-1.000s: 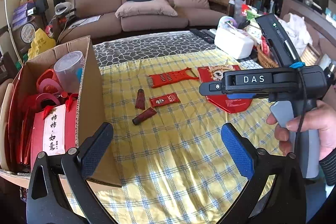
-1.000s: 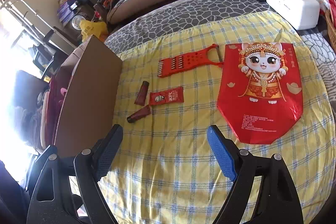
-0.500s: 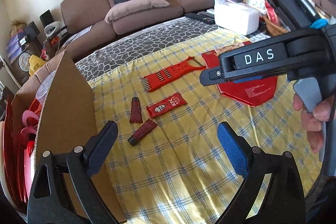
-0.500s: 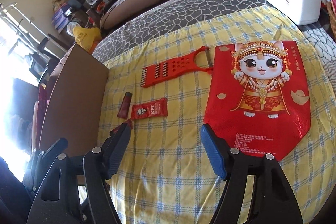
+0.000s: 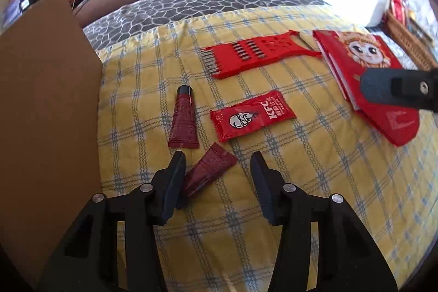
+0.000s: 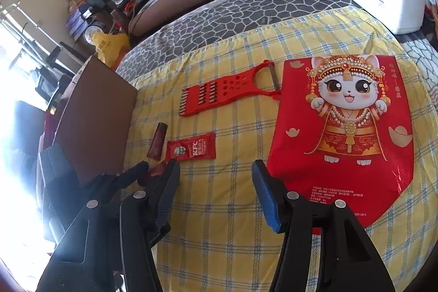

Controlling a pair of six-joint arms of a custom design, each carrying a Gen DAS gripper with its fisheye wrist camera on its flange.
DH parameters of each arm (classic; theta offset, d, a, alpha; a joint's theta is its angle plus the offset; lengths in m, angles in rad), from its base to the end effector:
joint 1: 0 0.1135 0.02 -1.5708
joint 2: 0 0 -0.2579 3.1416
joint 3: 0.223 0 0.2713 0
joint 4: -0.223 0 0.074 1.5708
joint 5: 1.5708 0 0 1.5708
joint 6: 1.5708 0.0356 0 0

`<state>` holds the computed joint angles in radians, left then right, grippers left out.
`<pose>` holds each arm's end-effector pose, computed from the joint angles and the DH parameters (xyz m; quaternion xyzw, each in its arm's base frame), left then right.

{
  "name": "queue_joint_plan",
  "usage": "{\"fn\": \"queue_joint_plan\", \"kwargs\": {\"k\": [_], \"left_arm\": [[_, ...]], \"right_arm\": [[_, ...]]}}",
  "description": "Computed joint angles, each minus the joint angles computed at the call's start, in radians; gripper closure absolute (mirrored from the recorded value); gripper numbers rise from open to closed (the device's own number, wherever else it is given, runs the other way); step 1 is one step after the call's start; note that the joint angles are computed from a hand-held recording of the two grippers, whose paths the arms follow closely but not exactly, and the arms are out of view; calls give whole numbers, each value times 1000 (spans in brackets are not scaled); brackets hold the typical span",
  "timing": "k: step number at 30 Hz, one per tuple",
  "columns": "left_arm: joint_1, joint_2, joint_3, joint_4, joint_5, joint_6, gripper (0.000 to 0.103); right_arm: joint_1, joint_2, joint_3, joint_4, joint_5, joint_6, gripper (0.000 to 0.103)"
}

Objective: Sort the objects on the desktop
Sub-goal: 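Grasp a dark-red tube with the left gripper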

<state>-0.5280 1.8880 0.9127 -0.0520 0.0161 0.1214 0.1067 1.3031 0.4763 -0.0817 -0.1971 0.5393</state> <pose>0.3065 -0.1794 0.0793 0.3094 0.9122 -0.0618 0.2613 0.2400 0.0327 0.1223 0.1707 0.9260 0.1909 0.2773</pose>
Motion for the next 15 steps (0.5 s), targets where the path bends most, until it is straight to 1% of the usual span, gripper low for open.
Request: {"fn": "queue_joint_plan", "kwargs": {"k": [3,5,7,12,15], "left_arm": [[5,0,-11,19,14,-10,58],[15,3,-13,25,40,-19,63],[21,-1,-15,27,54,-27,89],[32,-30,-41,35,102,-54,89],[47,-89,-67,16,176,-81,89]], "right_arm": [[18,19,10,5,5,-2,46],[28,32,16,8,10,-3,46],[30,42,19,11,12,-3,46],[25,62,26,27,7,8,48],[21,67,29,43,-6,18,48]]}}
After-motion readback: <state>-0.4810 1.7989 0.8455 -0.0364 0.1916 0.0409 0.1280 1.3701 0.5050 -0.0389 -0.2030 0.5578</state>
